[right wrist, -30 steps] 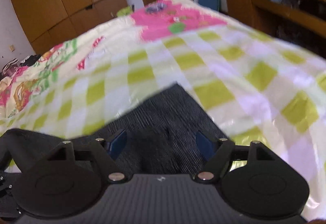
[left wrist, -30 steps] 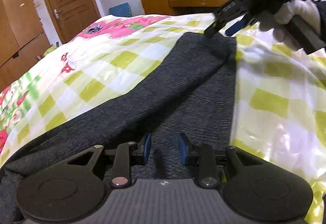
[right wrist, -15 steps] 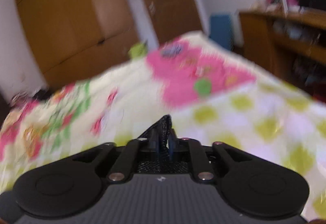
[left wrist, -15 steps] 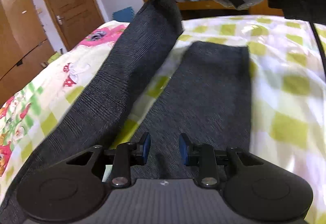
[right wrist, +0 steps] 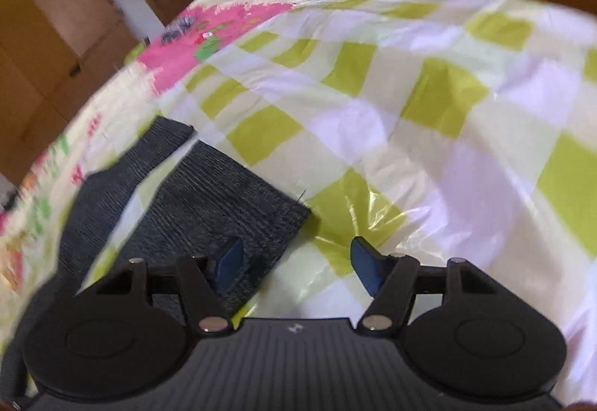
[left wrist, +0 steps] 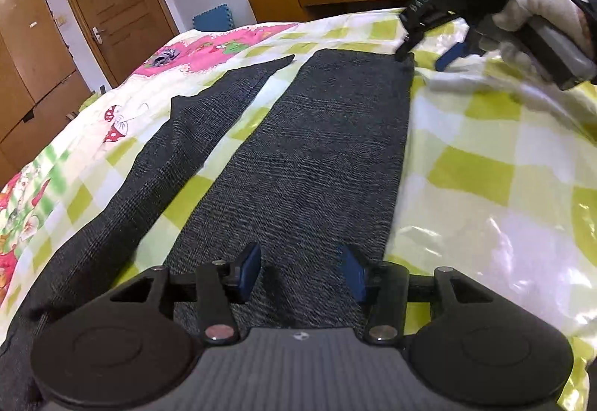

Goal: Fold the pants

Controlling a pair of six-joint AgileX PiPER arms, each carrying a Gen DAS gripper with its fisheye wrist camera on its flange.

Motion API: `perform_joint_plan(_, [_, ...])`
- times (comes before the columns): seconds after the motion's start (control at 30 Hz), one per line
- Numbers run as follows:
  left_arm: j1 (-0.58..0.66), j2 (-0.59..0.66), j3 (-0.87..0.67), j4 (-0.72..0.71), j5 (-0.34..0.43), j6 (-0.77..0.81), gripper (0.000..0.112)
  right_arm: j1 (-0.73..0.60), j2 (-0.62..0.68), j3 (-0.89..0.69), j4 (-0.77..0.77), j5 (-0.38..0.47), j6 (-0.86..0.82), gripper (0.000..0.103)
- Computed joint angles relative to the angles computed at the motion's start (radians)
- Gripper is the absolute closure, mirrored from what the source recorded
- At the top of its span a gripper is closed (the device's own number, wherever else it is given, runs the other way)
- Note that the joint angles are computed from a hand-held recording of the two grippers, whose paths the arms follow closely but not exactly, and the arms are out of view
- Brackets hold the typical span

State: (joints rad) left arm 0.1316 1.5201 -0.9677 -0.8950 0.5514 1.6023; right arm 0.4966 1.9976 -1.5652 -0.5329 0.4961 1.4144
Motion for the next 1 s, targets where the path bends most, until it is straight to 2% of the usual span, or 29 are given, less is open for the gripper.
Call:
perform_joint_plan(0.07, [-0.008, -0.017, 0.003, 0.046, -0.005, -0.061, 0.051, -0.018, 0.03, -0.045, 0.072, -0.027, -0.085, 0.037])
perform_joint_plan(0.1, [-0.008, -0.022, 0.0, 0.067, -0.002, -0.088, 0.05, -0.02, 0.067, -0.097, 0.098, -0.006, -0.116, 0.037])
perform_joint_plan(0.17, [-0.014, -0.032, -0.002, 0.105, -0.012, -0.13, 0.05, -0.01, 0.115, -0.183, 0.092, 0.053, -0.123, 0.048])
perform_joint_plan(0.2, [-0.016, -0.035, -0.002, 0.118, -0.016, -0.144, 0.05, -0.014, 0.111, -0.179, 0.109, 0.035, -0.133, 0.082])
perform_joint_plan(0.23, [-0.02, -0.038, -0.002, 0.135, -0.018, -0.165, 0.05, -0.024, 0.085, -0.135, 0.156, -0.02, -0.145, 0.098])
perform_joint_plan(0.27, [-0.021, -0.039, -0.004, 0.151, -0.016, -0.184, 0.05, -0.025, 0.054, -0.088, 0.164, -0.063, -0.136, 0.099])
perform_joint_plan(0.33, [-0.024, -0.046, -0.001, 0.166, -0.011, -0.196, 0.05, -0.008, -0.01, -0.024, 0.081, -0.063, -0.084, 0.099])
perform_joint_plan(0.43, [-0.018, -0.07, 0.004, 0.156, 0.029, -0.189, 0.05, -0.017, -0.151, 0.139, 0.036, -0.116, -0.009, 0.1])
perform_joint_plan(0.53, [-0.007, -0.104, 0.008, 0.128, 0.101, -0.193, 0.05, -0.002, -0.272, 0.253, -0.028, -0.066, 0.053, 0.1])
perform_joint_plan(0.63, [-0.011, -0.144, 0.032, 0.096, 0.139, -0.185, 0.05, 0.009, -0.331, 0.313, -0.037, 0.01, 0.072, 0.1])
perform_joint_plan(0.73, [-0.002, -0.177, 0.059, 0.083, 0.162, -0.172, 0.05, 0.024, -0.31, 0.294, -0.007, 0.114, 0.02, 0.098])
perform_joint_plan(0.8, [0.033, -0.197, 0.065, 0.083, 0.186, -0.169, 0.049, 0.044, -0.287, 0.253, 0.016, 0.212, 0.02, 0.09])
perform_joint_plan(0.87, [0.112, -0.218, 0.066, 0.067, 0.222, -0.134, 0.049, 0.097, -0.289, 0.237, -0.076, 0.295, 0.079, 0.09])
perform_joint_plan(0.9, [0.16, -0.219, 0.059, 0.059, 0.242, -0.116, 0.049, 0.146, -0.274, 0.196, -0.158, 0.386, 0.103, 0.09])
perform_joint_plan(0.97, [0.266, -0.205, 0.034, 0.045, 0.283, -0.077, 0.049, 0.232, -0.223, 0.086, -0.253, 0.539, 0.057, 0.09])
perform_joint_plan(1.0, [0.319, -0.193, 0.02, 0.037, 0.299, -0.051, 0.049, 0.26, -0.199, 0.032, -0.273, 0.564, 0.009, 0.09])
